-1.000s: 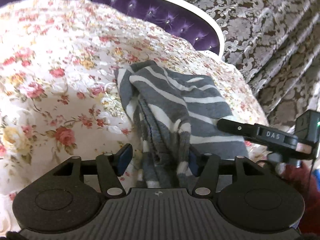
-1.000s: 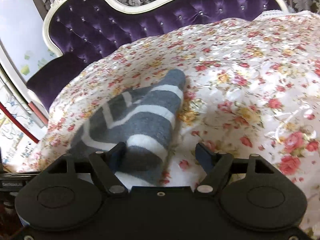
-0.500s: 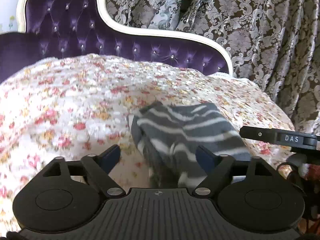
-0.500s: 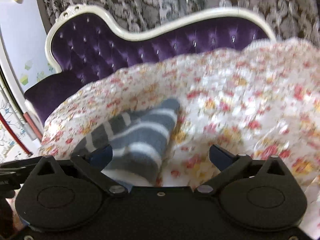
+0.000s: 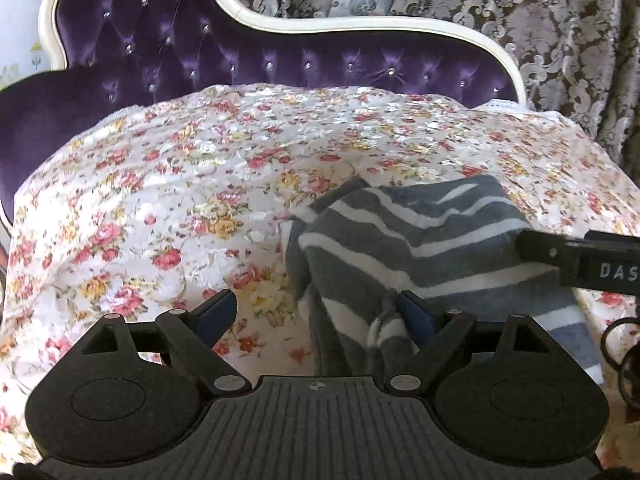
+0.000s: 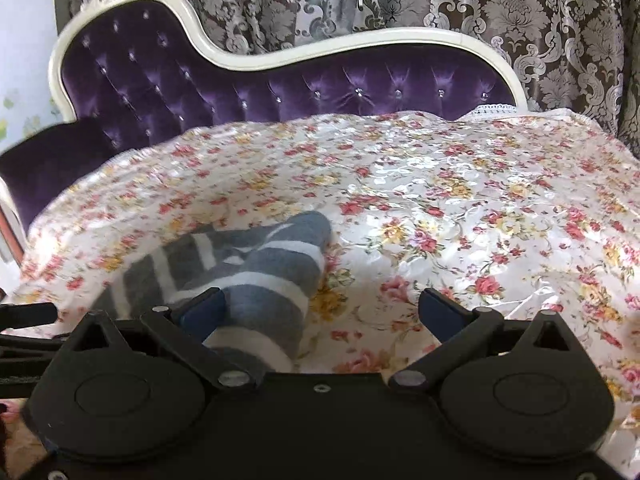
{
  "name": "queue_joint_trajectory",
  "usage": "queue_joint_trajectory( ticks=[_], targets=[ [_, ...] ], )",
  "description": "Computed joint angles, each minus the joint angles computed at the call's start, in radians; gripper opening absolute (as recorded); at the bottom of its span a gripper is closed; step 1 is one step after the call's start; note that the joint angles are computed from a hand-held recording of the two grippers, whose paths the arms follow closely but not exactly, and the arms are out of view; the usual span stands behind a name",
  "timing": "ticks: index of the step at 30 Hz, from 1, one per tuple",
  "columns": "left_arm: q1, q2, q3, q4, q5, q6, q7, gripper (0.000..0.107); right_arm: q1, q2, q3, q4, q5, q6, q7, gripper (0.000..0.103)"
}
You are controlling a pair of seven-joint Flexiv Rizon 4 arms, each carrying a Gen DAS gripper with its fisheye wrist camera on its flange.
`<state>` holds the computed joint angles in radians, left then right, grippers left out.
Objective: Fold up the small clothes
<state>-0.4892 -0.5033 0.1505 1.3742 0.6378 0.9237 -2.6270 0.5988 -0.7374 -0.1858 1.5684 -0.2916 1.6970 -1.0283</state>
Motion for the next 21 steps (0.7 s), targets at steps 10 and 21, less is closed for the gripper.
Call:
queue_joint_trajectory(
  ticks=[10, 21],
  targets=[
    [0.001, -0.02, -0.008, -0.036, -0.023, -0.053, 0.022, 0.09, -0.085, -0.018, 0.113, -0.032, -0.013, -0.065, 0.01, 0.102],
    [-0.064, 0.001, 0.017, -0.075, 0.073, -0.185, -0.046, 0.09, -0.073, 0.045, 0.096, 0.062, -0.007, 0.047, -0.03, 0.102]
  ],
)
